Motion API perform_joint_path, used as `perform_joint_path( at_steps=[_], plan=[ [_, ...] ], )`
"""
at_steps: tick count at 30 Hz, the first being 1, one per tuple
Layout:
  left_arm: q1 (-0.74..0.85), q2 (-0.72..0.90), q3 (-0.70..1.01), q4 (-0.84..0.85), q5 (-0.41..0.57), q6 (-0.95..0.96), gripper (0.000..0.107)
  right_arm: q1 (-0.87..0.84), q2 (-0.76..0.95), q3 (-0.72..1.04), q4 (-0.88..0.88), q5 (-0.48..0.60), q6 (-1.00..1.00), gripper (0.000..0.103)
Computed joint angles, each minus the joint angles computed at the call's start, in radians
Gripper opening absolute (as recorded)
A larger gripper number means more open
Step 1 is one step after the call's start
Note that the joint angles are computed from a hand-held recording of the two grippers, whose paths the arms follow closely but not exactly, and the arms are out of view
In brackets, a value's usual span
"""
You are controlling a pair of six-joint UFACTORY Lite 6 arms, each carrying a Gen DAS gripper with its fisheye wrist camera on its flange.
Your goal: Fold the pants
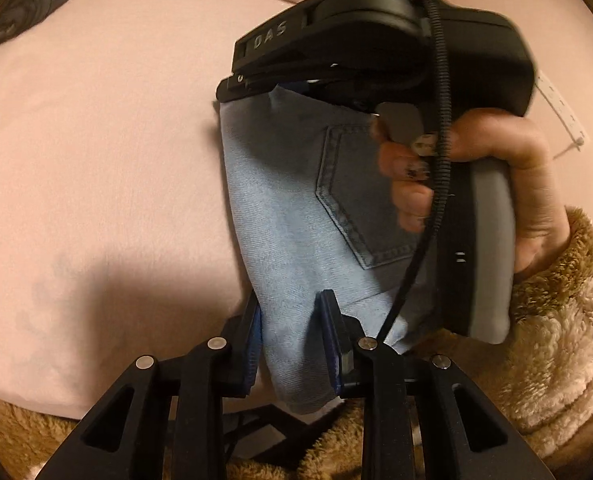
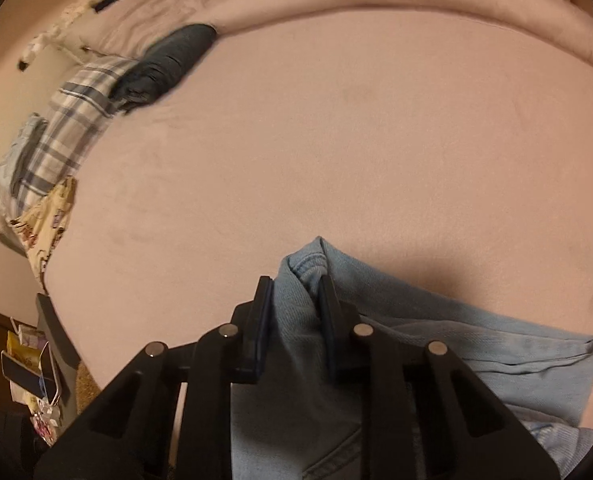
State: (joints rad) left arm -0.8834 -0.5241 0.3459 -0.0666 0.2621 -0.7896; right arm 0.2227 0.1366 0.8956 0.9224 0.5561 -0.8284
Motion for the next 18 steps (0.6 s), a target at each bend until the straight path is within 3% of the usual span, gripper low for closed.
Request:
perform_joint_path(
  at_steps=[2,8,12,15,18],
  plan=[
    [-0.004,-0.017,-0.009,0.013,0.000,-0.016,0.026,0.022,0.044,0.017,0.022,-0.037,0.001,0.023],
    [-0.066,-0.048,-0.004,0.219,0.043,-0.269,0.027,0.111,0.010,0.006,-0.169,-0.155,0.196,0.026],
    [-0.106,-0.127,-0.037,0.244,0.066,-0.341,0.027,0.078,0.003,0.005,-0.097,-0.124,0.117,0.026],
    [-0.098,-0.197,-0.056,0.165,0.097,-0.284,0.027,0.029,-0.075,-0.035,-0.027,-0.071,0.053,0.027],
    [-0.062,-0.238,-0.040,0.125,0.154,-0.223,0.026,0.001,-0.208,-0.080,-0.096,-0.031,0.129,0.030]
  ],
)
